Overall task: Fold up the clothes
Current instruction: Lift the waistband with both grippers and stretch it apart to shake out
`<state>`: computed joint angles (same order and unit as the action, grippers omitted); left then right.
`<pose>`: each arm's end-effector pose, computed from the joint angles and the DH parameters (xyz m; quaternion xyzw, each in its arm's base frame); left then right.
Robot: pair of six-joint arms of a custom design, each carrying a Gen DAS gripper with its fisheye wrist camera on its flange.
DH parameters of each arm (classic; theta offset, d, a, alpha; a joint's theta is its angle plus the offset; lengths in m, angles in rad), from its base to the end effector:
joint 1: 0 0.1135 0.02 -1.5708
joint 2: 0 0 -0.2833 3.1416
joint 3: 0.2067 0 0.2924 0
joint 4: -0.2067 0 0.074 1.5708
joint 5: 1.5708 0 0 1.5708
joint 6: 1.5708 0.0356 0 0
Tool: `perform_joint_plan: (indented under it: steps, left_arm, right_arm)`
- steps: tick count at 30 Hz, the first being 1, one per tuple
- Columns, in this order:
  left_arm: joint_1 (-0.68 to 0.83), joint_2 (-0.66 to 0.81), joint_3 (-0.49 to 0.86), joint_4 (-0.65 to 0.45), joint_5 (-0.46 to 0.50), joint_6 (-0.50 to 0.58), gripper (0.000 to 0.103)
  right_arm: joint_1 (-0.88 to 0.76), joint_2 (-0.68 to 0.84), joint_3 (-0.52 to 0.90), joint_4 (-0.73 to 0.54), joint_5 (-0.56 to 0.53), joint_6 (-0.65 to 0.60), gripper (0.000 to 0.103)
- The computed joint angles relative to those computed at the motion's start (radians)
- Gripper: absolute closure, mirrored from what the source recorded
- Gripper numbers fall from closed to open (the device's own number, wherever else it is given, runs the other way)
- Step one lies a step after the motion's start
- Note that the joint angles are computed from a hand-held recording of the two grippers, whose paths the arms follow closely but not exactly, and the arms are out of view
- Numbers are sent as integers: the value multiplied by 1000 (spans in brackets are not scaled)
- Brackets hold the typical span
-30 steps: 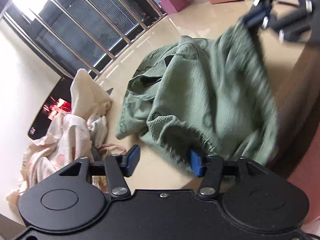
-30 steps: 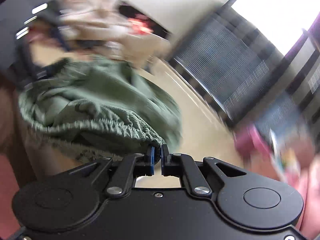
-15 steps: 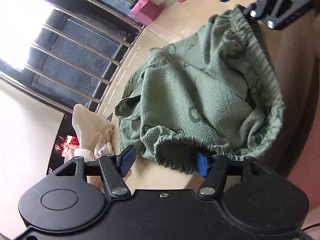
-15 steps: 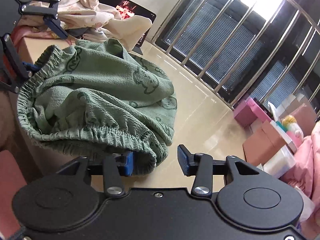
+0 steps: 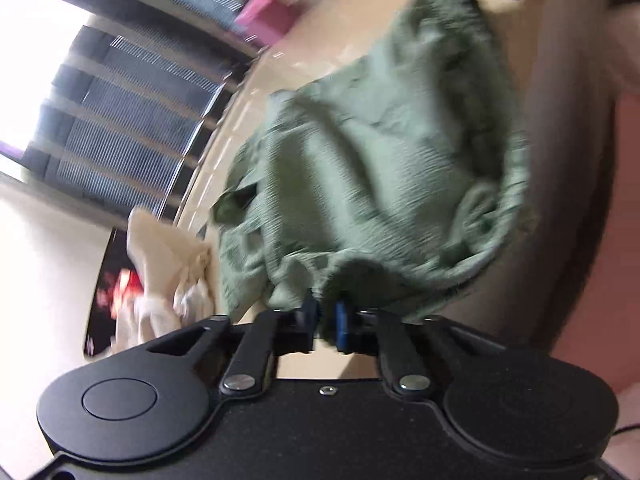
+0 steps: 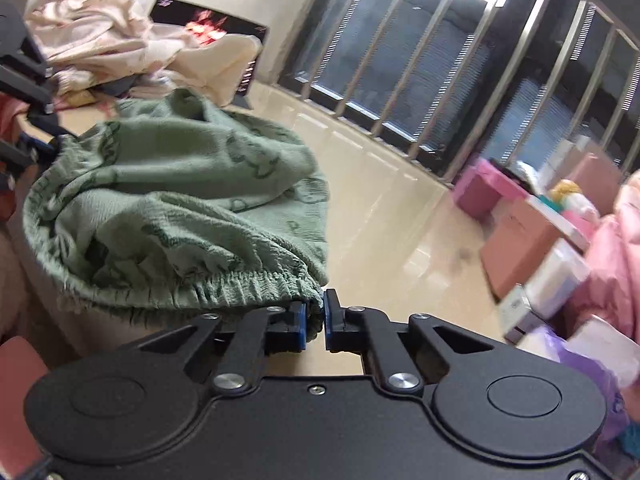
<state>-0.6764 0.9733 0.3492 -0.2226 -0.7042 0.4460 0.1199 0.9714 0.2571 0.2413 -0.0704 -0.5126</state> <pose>0.1664 -0.1040 0.1534 0.3638 0.8082 0.2822 0.3673 0.2114 0.0280 0.1554 -0.2826 0.8046 -0.0723 0.5173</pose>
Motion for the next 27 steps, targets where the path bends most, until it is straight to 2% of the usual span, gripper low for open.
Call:
perform_joint_plan:
  steps: [3, 7, 9, 11, 13, 15, 17, 21, 23, 25, 27]
  left_arm:
    - [106, -150, 30, -125, 104, -197, 96]
    - [312, -395, 108, -297, 386, -434, 96]
    - [377, -454, 158, -308, 472, -480, 96]
    - [435, -478, 213, -286, 542, -516, 96]
    - [450, -466, 267, -221, 549, -529, 96]
    - [398, -450, 319, -124, 481, -512, 96]
    - [366, -406, 376, -10, 453, -482, 96]
    - [397, -282, 518, 119, 534, -472, 97]
    - [444, -202, 600, 136, 612, -495, 97]
    - [487, -81, 717, 135, 684, -517, 97]
    - [488, 64, 865, 101, 635, -506, 97]
  right_arm:
    - [-48, -54, -16, 33, 34, 48, 97]
    - [-210, -188, 74, -193, -184, 134, 98]
    - [-245, -254, 123, -274, -240, 155, 98]
    - [-246, -317, 153, -261, -221, 155, 98]
    - [-269, -347, 195, -205, -248, 176, 97]
    - [-299, -338, 251, -121, -286, 202, 97]
    - [-311, -309, 307, -25, -288, 221, 97]
    - [-357, -194, 447, 109, -346, 277, 98]
    - [-355, -97, 549, 110, -354, 270, 97]
    - [-336, 26, 681, 55, -355, 215, 97]
    - [-317, 194, 901, -88, -358, 156, 97]
